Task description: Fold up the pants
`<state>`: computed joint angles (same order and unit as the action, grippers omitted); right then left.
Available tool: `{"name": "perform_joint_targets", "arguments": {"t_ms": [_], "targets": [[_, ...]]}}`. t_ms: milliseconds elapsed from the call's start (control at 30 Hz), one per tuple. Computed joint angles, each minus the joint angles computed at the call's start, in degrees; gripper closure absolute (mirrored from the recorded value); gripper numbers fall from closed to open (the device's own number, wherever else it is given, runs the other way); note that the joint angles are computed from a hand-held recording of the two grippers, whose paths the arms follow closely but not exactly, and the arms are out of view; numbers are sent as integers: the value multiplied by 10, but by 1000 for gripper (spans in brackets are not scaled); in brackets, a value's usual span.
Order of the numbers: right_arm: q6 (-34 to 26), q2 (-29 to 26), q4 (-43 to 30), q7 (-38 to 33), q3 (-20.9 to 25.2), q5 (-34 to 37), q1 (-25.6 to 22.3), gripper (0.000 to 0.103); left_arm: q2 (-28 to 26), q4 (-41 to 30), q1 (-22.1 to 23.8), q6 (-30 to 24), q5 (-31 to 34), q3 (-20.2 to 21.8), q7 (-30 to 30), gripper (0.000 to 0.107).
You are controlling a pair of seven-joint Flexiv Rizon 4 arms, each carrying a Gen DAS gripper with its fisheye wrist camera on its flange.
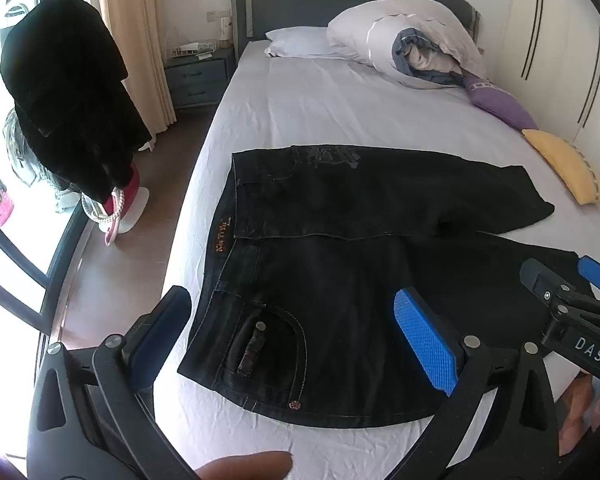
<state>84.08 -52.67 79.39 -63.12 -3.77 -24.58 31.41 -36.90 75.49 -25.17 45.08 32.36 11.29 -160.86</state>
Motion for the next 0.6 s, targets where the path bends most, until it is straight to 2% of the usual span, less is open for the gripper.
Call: {"name": "perform_joint_targets", "arguments": {"t_ms": [300, 467, 600], "targets": [[-7, 0, 0, -1, 0, -1, 0, 0, 1, 2, -2, 0, 3, 1, 1, 4], [6, 2, 19, 16, -21, -4, 20, 0, 6, 8, 1, 0, 4, 0, 4, 4], [-15, -4, -2, -2, 10, -2, -5, 0, 7, 10, 1, 1, 6, -1, 3, 4]]}}
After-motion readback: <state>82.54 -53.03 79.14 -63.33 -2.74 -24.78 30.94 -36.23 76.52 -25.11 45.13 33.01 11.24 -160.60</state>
